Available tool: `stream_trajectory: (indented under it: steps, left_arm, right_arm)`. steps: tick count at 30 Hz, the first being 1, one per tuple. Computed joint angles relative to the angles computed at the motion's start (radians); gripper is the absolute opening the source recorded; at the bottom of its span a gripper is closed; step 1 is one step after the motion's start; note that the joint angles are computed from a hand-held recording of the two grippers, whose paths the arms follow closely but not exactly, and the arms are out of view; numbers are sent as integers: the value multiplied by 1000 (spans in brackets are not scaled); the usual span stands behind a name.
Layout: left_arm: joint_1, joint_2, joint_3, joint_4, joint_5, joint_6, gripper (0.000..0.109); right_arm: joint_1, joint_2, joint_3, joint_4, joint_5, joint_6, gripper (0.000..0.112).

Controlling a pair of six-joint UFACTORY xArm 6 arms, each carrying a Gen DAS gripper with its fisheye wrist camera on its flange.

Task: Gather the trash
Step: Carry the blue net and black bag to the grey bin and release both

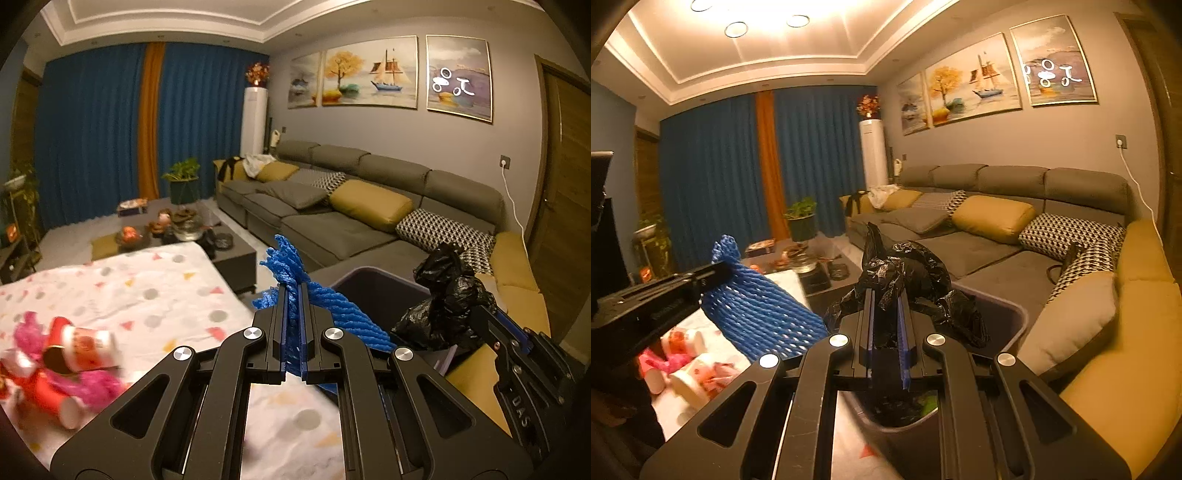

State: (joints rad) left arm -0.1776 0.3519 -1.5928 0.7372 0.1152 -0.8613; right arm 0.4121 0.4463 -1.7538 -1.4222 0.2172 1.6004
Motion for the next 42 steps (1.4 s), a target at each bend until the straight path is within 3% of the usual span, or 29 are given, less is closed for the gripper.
stream_trajectory:
  steps: [4,8,15,26,29,37,40,42]
  left_arm:
    - [-23,79,-82,-94,15,85,4]
    - [-33,141,-149,-103,36,94,4]
    - [-48,246,-270,-263,88,224,4]
    - [-54,297,-304,-461,99,395,5]
    - [-58,302,-304,-551,99,469,5]
    - [-64,296,-286,-636,86,566,5]
    - [-64,290,-277,-685,83,615,13]
    - [-62,277,-255,-685,67,611,33]
  right_arm:
    - [-12,19,-14,20,8,-3,12]
    - [-17,43,-33,41,12,-12,12]
    - [-38,130,-115,215,-8,-172,12]
    - [-39,205,-193,401,-4,-371,12]
    - [-40,212,-197,428,-4,-397,13]
    - [-34,228,-221,439,14,-415,18]
    - [-35,229,-218,440,16,-414,21]
    - [-35,230,-218,438,18,-413,24]
